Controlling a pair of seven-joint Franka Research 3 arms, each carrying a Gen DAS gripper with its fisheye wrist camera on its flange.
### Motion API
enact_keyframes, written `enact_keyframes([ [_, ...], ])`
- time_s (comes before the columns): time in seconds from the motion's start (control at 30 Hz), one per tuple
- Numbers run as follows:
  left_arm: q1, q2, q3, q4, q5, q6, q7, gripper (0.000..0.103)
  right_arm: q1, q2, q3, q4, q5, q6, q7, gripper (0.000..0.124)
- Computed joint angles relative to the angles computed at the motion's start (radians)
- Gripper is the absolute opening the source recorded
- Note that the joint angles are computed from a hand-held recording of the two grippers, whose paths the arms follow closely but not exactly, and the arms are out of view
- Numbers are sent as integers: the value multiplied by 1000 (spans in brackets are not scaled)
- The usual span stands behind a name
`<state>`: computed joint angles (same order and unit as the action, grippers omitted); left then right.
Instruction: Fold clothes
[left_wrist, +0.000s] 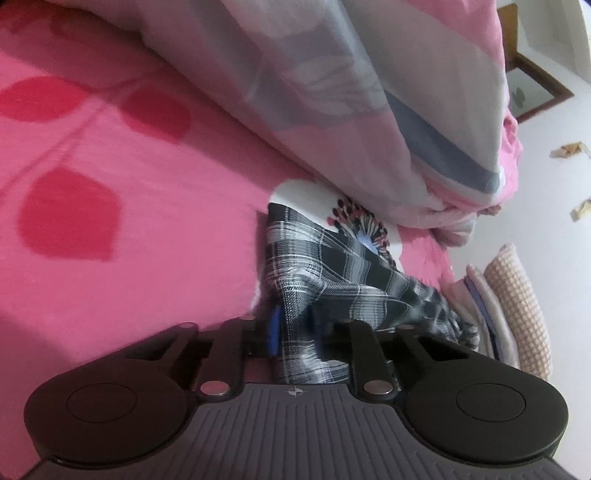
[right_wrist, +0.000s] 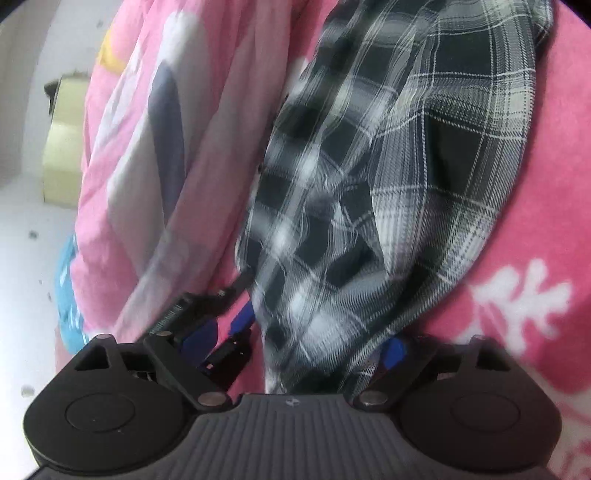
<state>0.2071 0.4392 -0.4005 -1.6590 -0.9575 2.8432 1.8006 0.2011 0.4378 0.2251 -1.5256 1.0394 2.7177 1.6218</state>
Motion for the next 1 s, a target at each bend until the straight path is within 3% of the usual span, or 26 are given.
enact_keyframes([
  [0.07, 0, 5, -8, 1, -8, 17, 13, 7, 9, 1, -5, -11, 4, 40, 22, 69],
  [0.13, 2, 10, -17, 2, -16, 35, 27, 5, -9, 4, 12, -22, 45, 49, -3, 40],
  [0.23, -4, 3, -16, -8, -11, 69, 9, 2, -34, 10, 31, -36, 118, 53, -50, 13],
  [0.37, -5, -24, -21, -35, 8, 119, -30, 1, -50, -6, 50, -56, 236, 56, -169, 11],
  [0.53, 6, -85, -19, -87, 39, 143, -55, 1, -21, -32, 31, -74, 257, 57, -183, 11],
  [0.8, -48, -309, 132, -318, 205, 109, -212, 1, 15, -122, 27, -156, 330, -21, -233, 11],
  [0.83, -62, -352, 160, -364, 241, 111, -235, 1, 22, -133, 28, -166, 351, -41, -244, 11],
  [0.93, -86, -470, 248, -482, 516, 84, -442, 1, 49, -150, 27, -184, 397, -114, -279, 11],
  [1.0, -68, -519, 277, -510, 719, 11, -585, 1, 69, -153, 27, -187, 416, -168, -301, 11],
])
